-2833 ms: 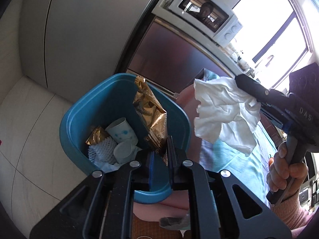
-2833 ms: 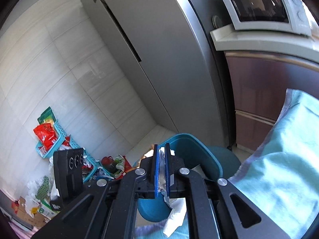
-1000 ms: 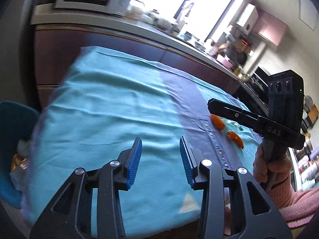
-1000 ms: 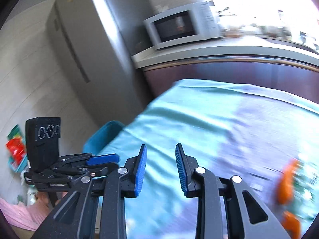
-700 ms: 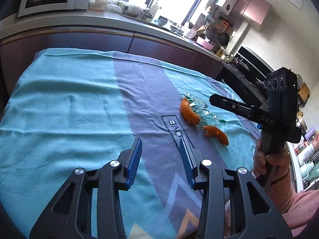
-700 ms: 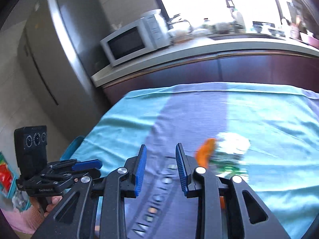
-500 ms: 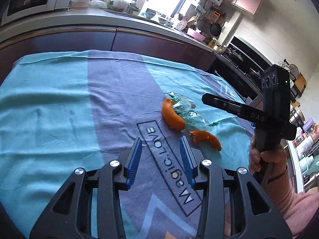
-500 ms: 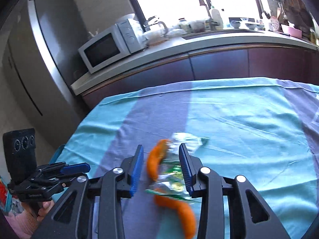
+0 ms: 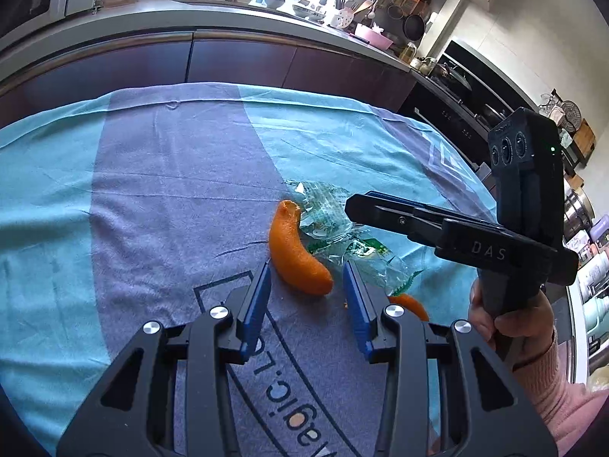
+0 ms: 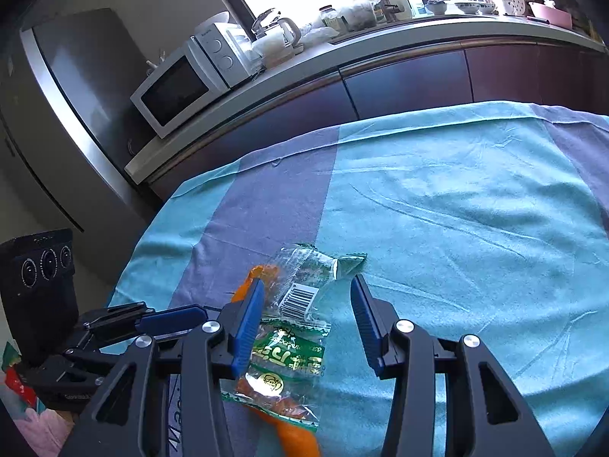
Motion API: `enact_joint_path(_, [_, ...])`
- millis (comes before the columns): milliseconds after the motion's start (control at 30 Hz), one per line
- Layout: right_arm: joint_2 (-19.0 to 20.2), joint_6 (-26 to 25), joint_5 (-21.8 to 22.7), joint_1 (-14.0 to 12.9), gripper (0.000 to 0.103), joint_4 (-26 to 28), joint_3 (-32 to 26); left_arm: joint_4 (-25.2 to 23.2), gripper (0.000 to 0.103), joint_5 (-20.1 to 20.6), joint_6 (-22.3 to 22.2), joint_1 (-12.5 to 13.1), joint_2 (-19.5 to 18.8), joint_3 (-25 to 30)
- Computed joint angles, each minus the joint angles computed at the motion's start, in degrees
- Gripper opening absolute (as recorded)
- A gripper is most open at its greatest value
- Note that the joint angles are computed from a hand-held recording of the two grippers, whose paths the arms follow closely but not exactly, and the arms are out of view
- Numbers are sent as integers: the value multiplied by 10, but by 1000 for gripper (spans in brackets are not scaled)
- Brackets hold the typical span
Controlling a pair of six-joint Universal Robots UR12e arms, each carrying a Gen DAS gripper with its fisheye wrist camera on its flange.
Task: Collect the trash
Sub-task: 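Grasp an orange peel with the left tool while the right tool grasps the clear plastic wrapper, then carry the orange peel and plastic wrapper toward the teal bin with both tools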
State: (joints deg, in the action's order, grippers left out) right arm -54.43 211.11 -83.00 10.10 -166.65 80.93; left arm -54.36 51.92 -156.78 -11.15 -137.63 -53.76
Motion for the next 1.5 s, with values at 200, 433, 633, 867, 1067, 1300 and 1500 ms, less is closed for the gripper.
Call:
enact_joint_path(200, [7, 11, 26, -5, 45, -6, -1, -54, 36, 6, -3, -4, -23, 38])
enact_joint_path(433, [9, 10, 45, -9, 20, -15, 2, -68, 29, 4, -11, -7, -33, 54])
enact_joint_path(633, [9, 4, 41, -8, 4, -25, 3, -67, 25, 5, -20, -7, -34, 55])
enact_joint_path(867, [7, 0, 32, -5, 3, -43, 2, -56, 21, -1, -30, -1, -28, 45])
enact_joint_path(1067, [7, -2, 33, -3, 3, -57, -1, -34, 20, -11, -43, 9, -17, 25])
enact_joint_path(1300, [7, -5, 38, 3, 3, -70, -6, -6, 20, -21, -54, 23, 2, -7])
enact_joint_path(1500, [7, -7, 50, 8, 3, -79, -10, 25, 19, -24, -55, 39, 27, -49])
